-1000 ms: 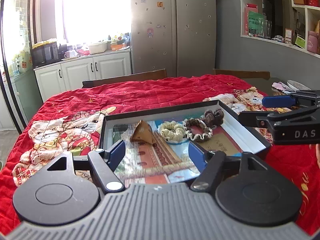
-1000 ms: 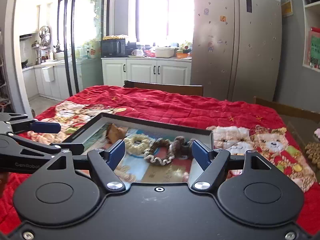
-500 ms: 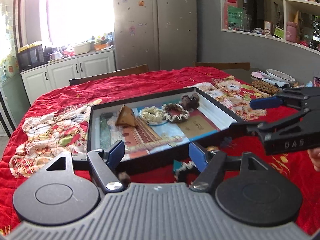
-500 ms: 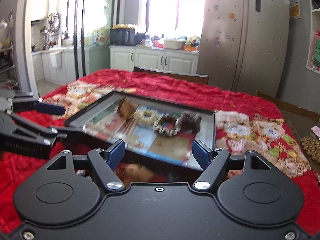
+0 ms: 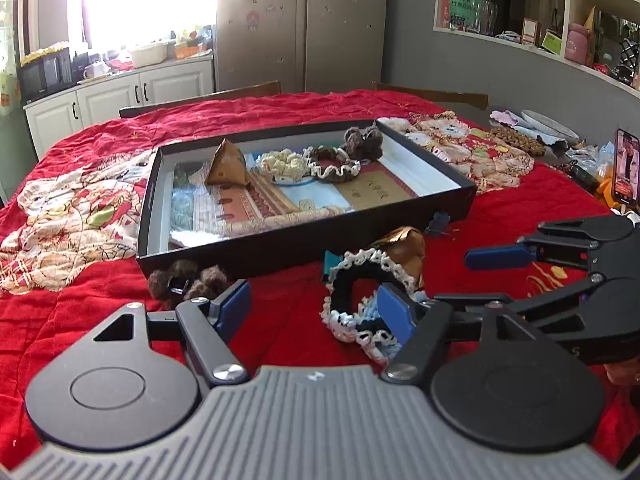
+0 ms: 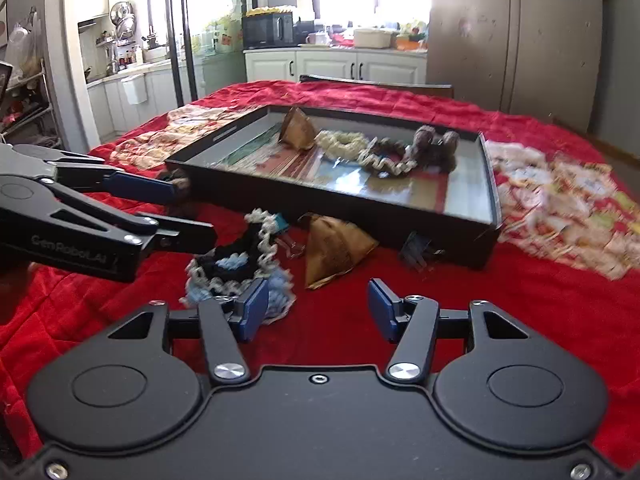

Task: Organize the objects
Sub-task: 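Close right tool on blue crocheted ring while left tool closes on black lace scrunchie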

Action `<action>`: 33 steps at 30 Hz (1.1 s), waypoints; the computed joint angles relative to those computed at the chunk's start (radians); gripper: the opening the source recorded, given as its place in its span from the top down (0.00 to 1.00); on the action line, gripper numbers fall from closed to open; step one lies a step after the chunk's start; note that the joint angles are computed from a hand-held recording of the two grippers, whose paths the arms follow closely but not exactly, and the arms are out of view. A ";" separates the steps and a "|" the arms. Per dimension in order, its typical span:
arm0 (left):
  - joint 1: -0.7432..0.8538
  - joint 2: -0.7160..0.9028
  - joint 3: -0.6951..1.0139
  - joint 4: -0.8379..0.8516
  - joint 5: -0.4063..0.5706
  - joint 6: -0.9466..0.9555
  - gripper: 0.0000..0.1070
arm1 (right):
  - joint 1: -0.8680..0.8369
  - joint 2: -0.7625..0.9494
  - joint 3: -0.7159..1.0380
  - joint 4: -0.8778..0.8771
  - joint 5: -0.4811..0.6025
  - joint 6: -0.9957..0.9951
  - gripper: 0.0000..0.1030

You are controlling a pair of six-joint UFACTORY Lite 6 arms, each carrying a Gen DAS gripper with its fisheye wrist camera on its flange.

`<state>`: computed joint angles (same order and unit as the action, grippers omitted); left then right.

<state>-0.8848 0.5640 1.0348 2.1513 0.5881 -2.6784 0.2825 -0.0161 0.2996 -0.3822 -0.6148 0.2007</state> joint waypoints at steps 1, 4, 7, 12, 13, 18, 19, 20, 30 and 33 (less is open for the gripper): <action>0.003 0.002 0.000 0.006 -0.004 -0.005 0.26 | 0.000 0.007 -0.001 -0.005 -0.006 0.006 0.50; 0.014 0.012 0.001 0.037 -0.021 -0.039 0.26 | 0.002 0.011 0.003 -0.020 -0.005 0.021 0.50; 0.021 0.028 0.012 0.059 -0.037 -0.056 0.27 | 0.011 0.030 0.019 -0.047 -0.005 0.053 0.52; 0.036 0.045 0.022 0.113 -0.060 -0.108 0.31 | 0.058 0.090 0.056 0.000 -0.009 0.017 0.59; 0.041 0.047 0.024 0.125 -0.064 -0.121 0.31 | 0.067 0.099 0.062 0.011 -0.010 0.008 0.64; 0.056 0.062 0.037 0.165 -0.079 -0.171 0.35 | 0.085 0.114 0.072 -0.020 -0.017 0.030 0.87; 0.057 0.063 0.039 0.161 -0.080 -0.169 0.36 | 0.094 0.108 0.065 0.001 -0.016 0.005 0.89; 0.060 0.067 0.043 0.164 -0.083 -0.172 0.37 | 0.098 0.098 0.061 0.011 -0.010 -0.005 0.90; 0.073 0.089 0.080 0.165 -0.115 -0.181 0.47 | 0.063 -0.062 -0.019 0.014 0.082 -0.045 0.99; 0.083 0.087 0.081 0.189 -0.123 -0.216 0.47 | 0.016 -0.074 -0.020 -0.084 0.080 0.055 0.99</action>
<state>-0.8015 0.6508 1.1158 2.3399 0.4653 -2.8941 0.2990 -0.0898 0.2801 -0.4666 -0.5349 0.2560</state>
